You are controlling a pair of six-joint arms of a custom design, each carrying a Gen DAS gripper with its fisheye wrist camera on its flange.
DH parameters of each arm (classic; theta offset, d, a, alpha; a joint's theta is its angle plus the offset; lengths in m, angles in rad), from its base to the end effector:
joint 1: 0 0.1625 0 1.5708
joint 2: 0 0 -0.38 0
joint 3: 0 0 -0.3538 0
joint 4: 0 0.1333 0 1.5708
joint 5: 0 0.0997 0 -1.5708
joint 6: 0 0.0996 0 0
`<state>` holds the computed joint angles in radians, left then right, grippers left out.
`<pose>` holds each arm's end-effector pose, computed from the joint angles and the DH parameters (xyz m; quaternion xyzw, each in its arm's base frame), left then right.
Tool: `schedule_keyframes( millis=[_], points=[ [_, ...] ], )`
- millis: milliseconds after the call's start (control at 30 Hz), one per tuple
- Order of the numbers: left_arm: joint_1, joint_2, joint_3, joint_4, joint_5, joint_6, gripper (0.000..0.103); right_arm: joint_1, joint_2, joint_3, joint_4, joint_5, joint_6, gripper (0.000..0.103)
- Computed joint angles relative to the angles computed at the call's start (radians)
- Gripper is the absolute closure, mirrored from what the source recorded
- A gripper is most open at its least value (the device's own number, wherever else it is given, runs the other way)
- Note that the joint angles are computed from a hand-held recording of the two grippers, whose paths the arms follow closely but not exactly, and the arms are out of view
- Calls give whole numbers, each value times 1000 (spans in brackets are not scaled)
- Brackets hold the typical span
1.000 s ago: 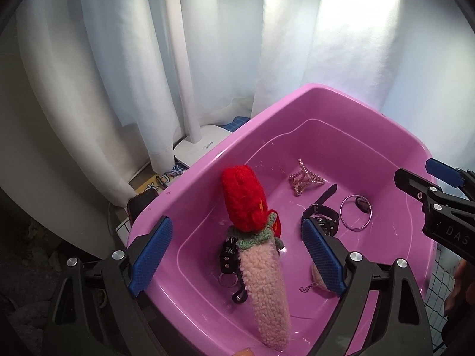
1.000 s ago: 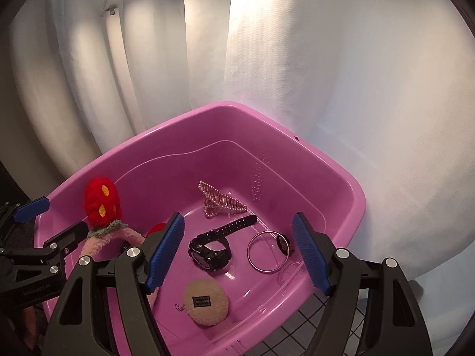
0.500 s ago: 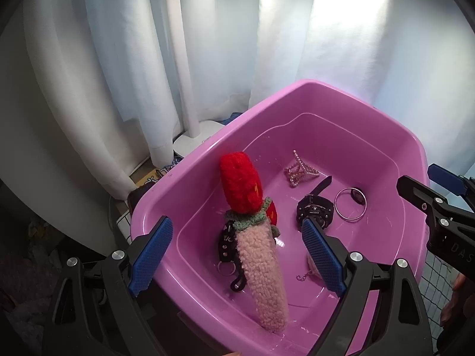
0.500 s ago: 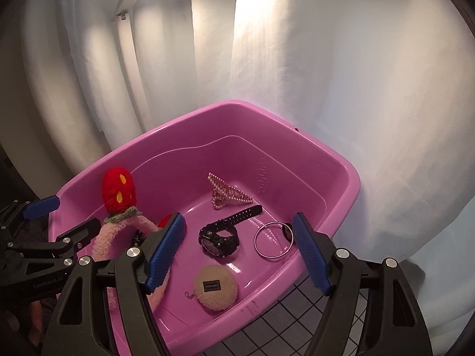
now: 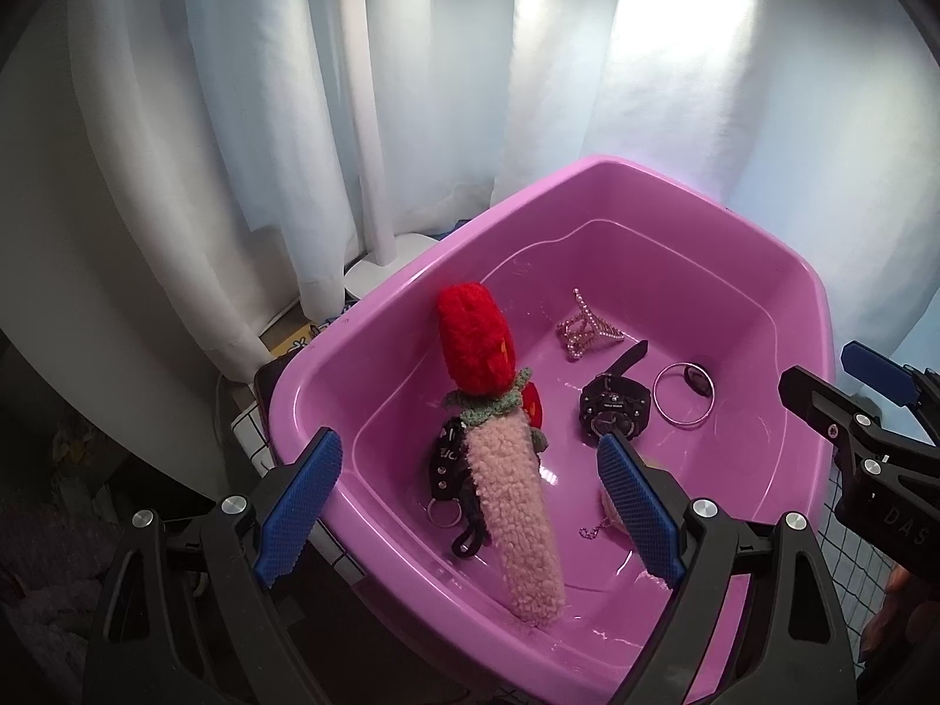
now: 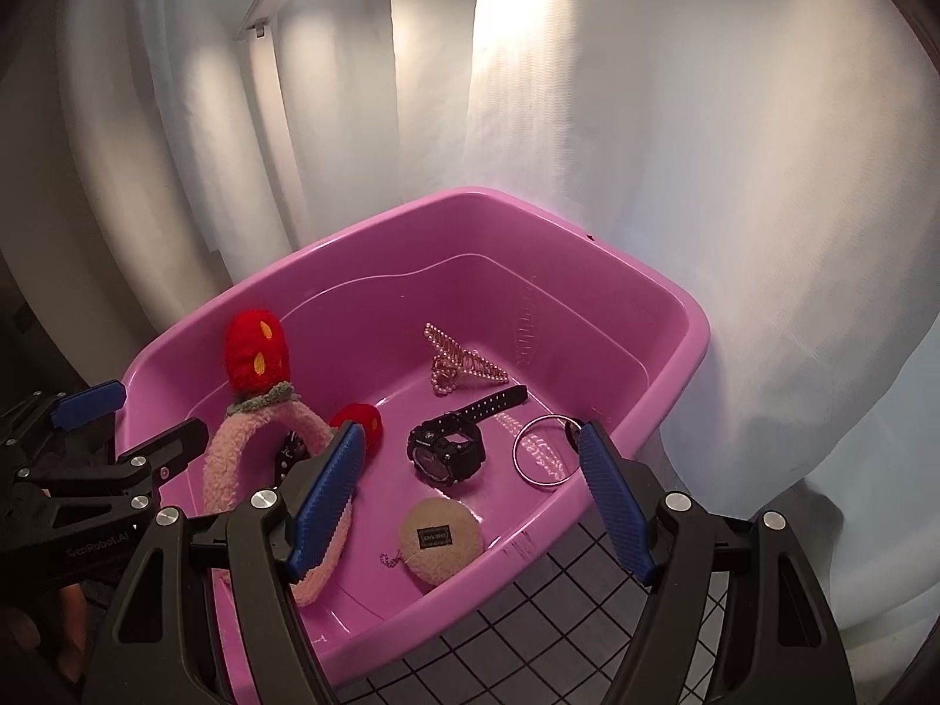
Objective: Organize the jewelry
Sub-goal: 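Hold both open tools above the tub and withdraw slightly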
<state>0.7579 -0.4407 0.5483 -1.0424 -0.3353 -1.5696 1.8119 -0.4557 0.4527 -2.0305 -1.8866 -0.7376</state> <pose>-0.3929 -0.6849 0.2010 -0.1177 0.7864 -0.4166 0.4406 0.2968 -0.7781 0.2906 0.4200 -0.8654 0.1819 0.2040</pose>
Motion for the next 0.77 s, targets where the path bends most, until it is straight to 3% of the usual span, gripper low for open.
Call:
schedule_keyframes(
  millis=[400, 600, 767],
  points=[
    [-17, -17, 41, -20, 14, -7, 16, 0, -41, 66, -32, 3, 0, 31],
    [-25, 12, -22, 67, 9, -52, 16, 0, -67, 106, -48, 6, -4, 31],
    [-28, -2, 8, 31, 3, -46, 16, -1, -91, 144, -68, 7, -8, 31]
  ],
)
